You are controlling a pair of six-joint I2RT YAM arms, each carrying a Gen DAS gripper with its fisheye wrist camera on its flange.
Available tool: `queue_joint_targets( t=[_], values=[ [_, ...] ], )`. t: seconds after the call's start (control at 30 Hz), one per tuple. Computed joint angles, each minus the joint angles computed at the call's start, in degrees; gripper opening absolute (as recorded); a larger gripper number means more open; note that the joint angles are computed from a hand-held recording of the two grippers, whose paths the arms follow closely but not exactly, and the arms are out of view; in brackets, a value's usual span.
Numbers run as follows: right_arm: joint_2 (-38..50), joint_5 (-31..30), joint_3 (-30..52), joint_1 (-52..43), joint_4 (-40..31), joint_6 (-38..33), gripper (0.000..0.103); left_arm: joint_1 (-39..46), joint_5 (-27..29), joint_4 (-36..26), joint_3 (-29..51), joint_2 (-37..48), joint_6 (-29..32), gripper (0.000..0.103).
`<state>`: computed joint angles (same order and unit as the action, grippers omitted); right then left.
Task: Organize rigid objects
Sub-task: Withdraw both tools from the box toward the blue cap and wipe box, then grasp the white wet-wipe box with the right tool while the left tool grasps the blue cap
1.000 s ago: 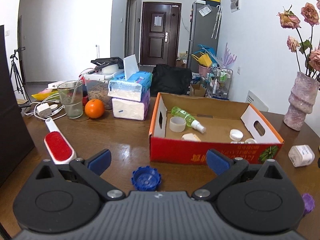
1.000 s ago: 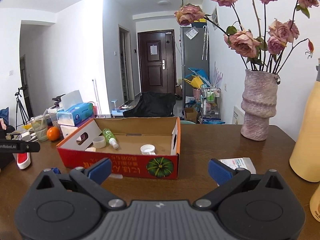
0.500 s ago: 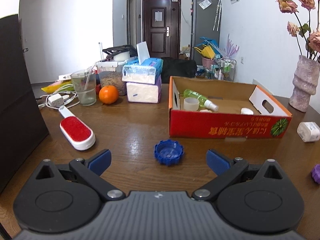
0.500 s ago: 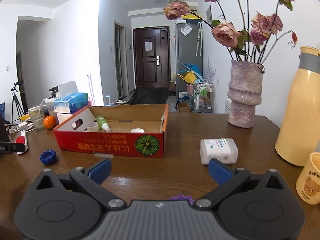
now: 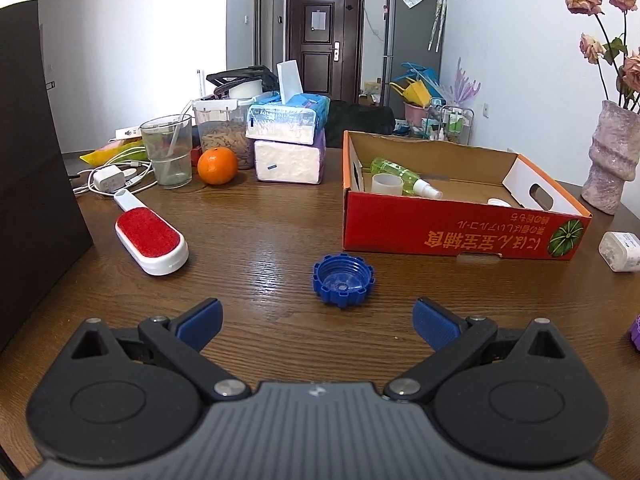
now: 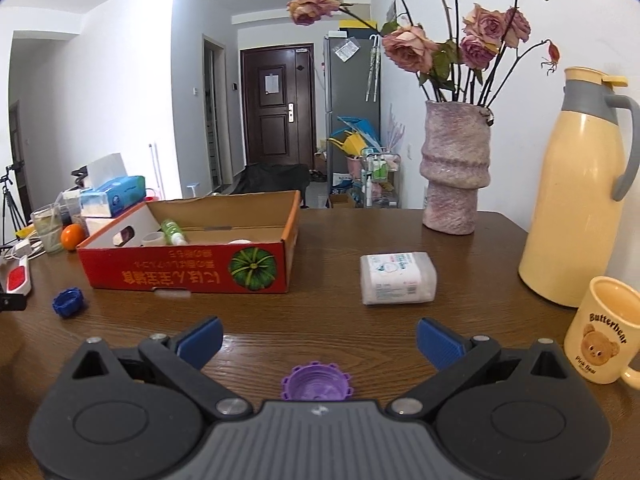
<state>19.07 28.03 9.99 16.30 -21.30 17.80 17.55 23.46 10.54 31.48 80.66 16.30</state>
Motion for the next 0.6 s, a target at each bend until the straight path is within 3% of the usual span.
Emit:
queue_joint_targets(
  t=[0.3, 0.6],
  values=[
    [4.13, -8.06, 1.58, -11.34, 4.34, -6.90, 0.103, -1.17, -2.03, 0.56, 0.25, 1.17, -0.22, 0.103],
    [23.74, -19.17, 5.35, -26.05, 18.94, -13.07, 0.103, -2.13, -3.93, 1.07, 0.72, 2.51, -1.04, 0.103]
  ],
)
